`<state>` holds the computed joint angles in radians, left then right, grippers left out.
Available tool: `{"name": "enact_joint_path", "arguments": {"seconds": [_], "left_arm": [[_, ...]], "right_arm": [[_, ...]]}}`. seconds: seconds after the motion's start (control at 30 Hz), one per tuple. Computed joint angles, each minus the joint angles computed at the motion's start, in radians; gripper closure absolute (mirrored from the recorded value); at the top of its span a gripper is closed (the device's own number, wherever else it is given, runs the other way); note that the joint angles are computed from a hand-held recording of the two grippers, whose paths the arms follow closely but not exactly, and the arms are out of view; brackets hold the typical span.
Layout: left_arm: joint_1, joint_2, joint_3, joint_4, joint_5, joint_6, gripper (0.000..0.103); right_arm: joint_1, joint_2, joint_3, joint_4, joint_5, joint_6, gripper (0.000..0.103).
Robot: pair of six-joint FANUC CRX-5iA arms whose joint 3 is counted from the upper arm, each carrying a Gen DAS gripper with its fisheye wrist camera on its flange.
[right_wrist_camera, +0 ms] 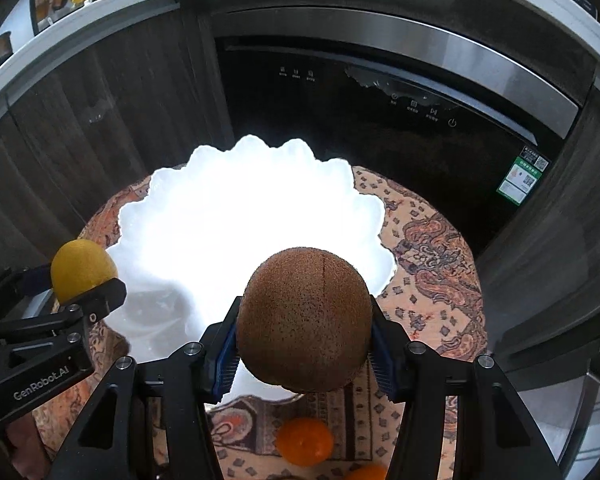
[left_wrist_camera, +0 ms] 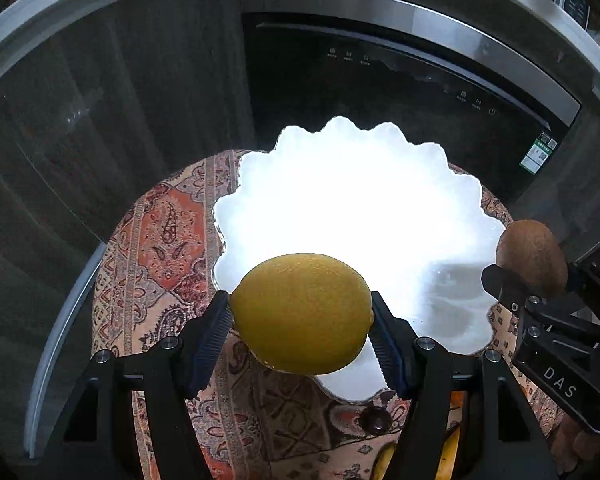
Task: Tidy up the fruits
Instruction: 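Carry the lemon and kiwi into the white bowl and open both tools, then withdraw both open tools from the bowl back toward the loose fruits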
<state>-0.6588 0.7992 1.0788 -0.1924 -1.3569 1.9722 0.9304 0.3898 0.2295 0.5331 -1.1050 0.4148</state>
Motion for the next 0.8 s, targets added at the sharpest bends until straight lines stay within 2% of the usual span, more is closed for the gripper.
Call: {"name": "enact_joint_path", "arguments": {"seconds": [0.3,0.33,0.4,0.43,0.47,0.57,0.8], "left_arm": [[0.006,0.051,0.069,0.003,-0.078,-0.001,0.035],[0.003,0.050,0.071,-0.008,-0.076,0.001,0.029],[-0.004,0.051,0.083,-0.033,-0.086,0.007,0.018],[-0.005,0.049,0.083,-0.039,-0.088,0.007,0.015],[-0.005,0.048,0.083,-0.039,-0.090,0.007,0.014],[-0.006,0.035,0.069,-0.045,-0.089,0.012,0.012],[-0.021,-0.034,-0.016,-0.081,-0.052,0.036,0.008]], "right_arm": [[-0.010,0.030,0.038,-0.053,-0.013,0.051,0.047],[-0.011,0.032,0.039,-0.054,-0.015,0.053,0.046],[-0.006,0.029,0.028,-0.029,-0.021,0.037,0.044],[-0.001,0.028,0.024,-0.007,-0.030,0.028,0.036],[0.003,0.027,0.020,0.013,-0.038,0.020,0.028],[0.015,0.026,0.013,0.072,-0.067,-0.006,0.018],[0.035,-0.002,-0.018,0.122,-0.088,-0.053,0.016]]}}
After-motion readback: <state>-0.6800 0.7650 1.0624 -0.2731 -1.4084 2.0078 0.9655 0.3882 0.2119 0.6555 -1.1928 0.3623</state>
